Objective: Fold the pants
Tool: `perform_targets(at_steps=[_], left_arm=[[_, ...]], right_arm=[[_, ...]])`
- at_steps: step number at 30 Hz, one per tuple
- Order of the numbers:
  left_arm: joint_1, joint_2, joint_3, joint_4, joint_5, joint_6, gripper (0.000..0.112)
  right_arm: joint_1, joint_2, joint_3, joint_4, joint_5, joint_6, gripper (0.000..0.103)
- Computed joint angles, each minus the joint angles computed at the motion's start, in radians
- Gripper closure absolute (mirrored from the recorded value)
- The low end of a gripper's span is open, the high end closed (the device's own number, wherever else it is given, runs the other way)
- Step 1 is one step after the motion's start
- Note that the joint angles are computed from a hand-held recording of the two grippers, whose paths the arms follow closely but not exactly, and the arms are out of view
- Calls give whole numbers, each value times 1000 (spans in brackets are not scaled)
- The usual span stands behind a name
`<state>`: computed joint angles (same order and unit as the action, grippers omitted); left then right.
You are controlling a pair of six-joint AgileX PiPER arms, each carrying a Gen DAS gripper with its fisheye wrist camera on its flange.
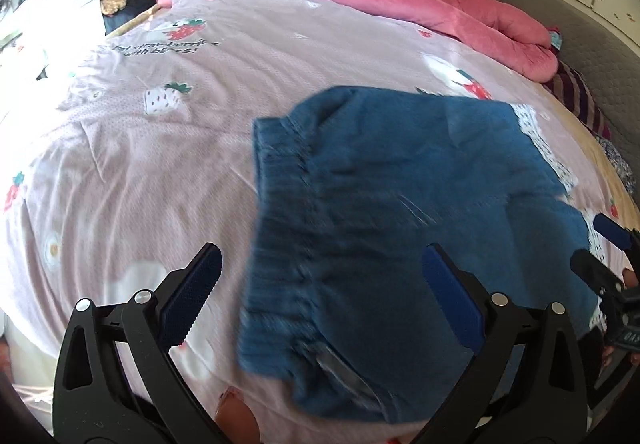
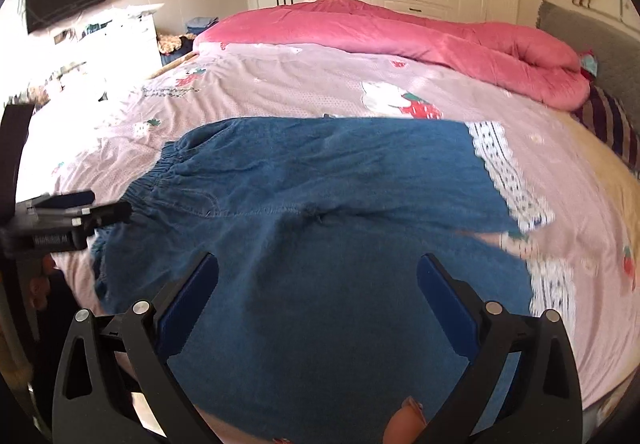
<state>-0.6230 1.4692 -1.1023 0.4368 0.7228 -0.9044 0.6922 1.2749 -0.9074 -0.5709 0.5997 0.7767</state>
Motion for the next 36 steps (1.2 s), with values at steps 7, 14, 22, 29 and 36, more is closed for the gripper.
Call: perform_targets(at_steps=[7,14,22,29,36], left_arm=[[145,174,-197,-29,22,155,18],[208,352,-387,-91,52,308,30],[228,471,-502,-124,51,462,59],[249,521,-542,-167,42,540,79],[280,463,-480,-238,-47,592,84]], right_arm=[[-159,165,-156,347,-67,-379,4],[-204,325,-349,425,-32,-558,4],[-251,552,-643,571,90,-817,4],[-250,768,-958,571,253,-911,4],[-230,997,-1320,518,420,-1021,4]])
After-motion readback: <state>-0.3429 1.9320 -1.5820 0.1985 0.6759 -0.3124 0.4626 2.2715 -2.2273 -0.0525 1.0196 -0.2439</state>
